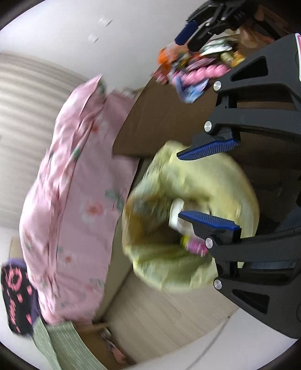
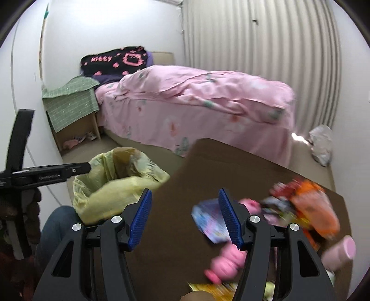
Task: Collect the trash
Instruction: 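Move both tools back over the table toward the remaining trash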
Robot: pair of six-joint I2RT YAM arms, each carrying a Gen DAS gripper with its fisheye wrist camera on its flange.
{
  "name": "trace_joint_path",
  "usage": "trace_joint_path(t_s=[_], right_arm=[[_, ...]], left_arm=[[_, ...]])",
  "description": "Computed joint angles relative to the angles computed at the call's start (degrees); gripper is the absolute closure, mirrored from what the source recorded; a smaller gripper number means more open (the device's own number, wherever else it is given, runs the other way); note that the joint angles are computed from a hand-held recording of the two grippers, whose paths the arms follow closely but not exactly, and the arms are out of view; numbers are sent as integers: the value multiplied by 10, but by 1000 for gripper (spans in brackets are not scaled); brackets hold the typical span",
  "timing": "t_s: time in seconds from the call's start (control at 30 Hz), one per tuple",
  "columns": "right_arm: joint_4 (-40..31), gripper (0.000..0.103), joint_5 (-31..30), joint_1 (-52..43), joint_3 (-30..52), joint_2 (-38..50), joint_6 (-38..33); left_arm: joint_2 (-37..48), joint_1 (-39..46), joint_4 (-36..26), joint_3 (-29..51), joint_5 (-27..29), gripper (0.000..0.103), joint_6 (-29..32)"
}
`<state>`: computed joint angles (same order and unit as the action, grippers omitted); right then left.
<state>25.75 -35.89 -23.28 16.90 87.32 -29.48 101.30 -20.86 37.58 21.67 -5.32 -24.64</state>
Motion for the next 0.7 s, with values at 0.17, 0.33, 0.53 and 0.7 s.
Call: trace_joint_path(t_s=[0.17,0.33,0.53,0.7], right_arm=[[-130,45,-53,-179,13,-7,-169],[-137,45,-75,-348,47,63,-276],[-186,44,-100,-420,181,206,-288],[-263,44,-108,-422,328,338,-229]], left_arm=[[29,-116,10,31,-10,56,23],[56,-203,16,68,-2,53,57],[110,-259,-31,147,21,53,67],[138,-288,-52,180,13,53,62]])
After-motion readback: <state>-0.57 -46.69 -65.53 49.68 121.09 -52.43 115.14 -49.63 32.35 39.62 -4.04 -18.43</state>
